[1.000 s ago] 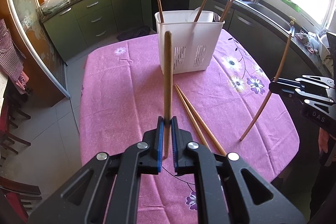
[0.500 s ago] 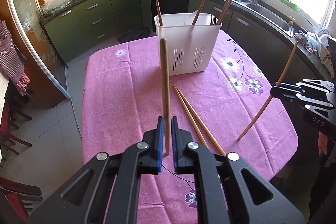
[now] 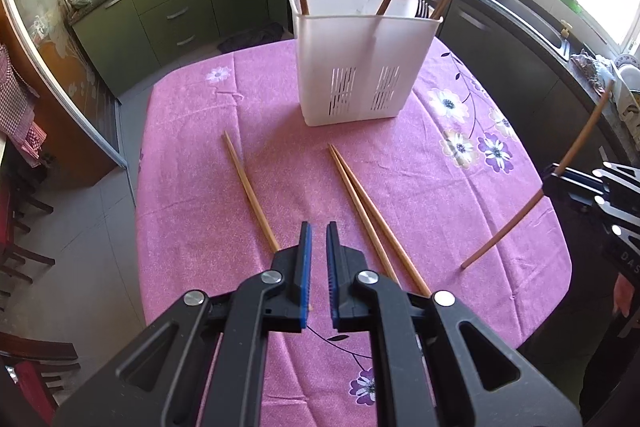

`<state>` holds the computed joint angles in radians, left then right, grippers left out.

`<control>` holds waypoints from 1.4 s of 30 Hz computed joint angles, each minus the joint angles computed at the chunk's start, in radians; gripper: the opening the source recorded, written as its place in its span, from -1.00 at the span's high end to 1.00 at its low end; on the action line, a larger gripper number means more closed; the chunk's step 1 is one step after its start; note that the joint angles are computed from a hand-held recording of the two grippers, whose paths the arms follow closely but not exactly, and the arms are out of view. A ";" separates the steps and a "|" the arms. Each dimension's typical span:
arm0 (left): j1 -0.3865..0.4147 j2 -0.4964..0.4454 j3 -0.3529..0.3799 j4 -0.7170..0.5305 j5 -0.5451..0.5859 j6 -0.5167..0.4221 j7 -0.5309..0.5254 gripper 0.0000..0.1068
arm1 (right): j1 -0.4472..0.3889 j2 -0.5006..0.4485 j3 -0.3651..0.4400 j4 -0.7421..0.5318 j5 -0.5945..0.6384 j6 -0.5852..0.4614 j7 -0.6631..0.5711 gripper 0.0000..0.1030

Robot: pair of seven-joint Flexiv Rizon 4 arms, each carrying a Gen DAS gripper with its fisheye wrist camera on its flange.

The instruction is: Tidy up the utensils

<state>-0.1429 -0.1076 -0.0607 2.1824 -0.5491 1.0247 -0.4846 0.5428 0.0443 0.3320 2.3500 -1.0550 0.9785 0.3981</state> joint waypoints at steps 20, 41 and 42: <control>-0.042 -0.438 0.050 -0.512 0.477 -0.184 -0.696 0.86 | -0.029 0.021 -0.004 0.031 -0.021 0.056 0.006 0.86; 0.009 -0.406 0.008 -0.485 0.444 -0.168 -0.679 0.87 | -0.030 0.027 0.001 0.034 -0.022 0.057 0.007 0.86; 0.023 -0.378 -0.004 -0.453 0.420 -0.143 -0.646 0.87 | -0.030 0.028 0.002 0.034 -0.021 0.054 0.008 0.86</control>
<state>-0.1197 -0.4856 -0.0642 1.7297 -0.1293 0.8819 -1.1310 0.5130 0.0725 0.3342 2.3844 -1.0761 1.0328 0.4058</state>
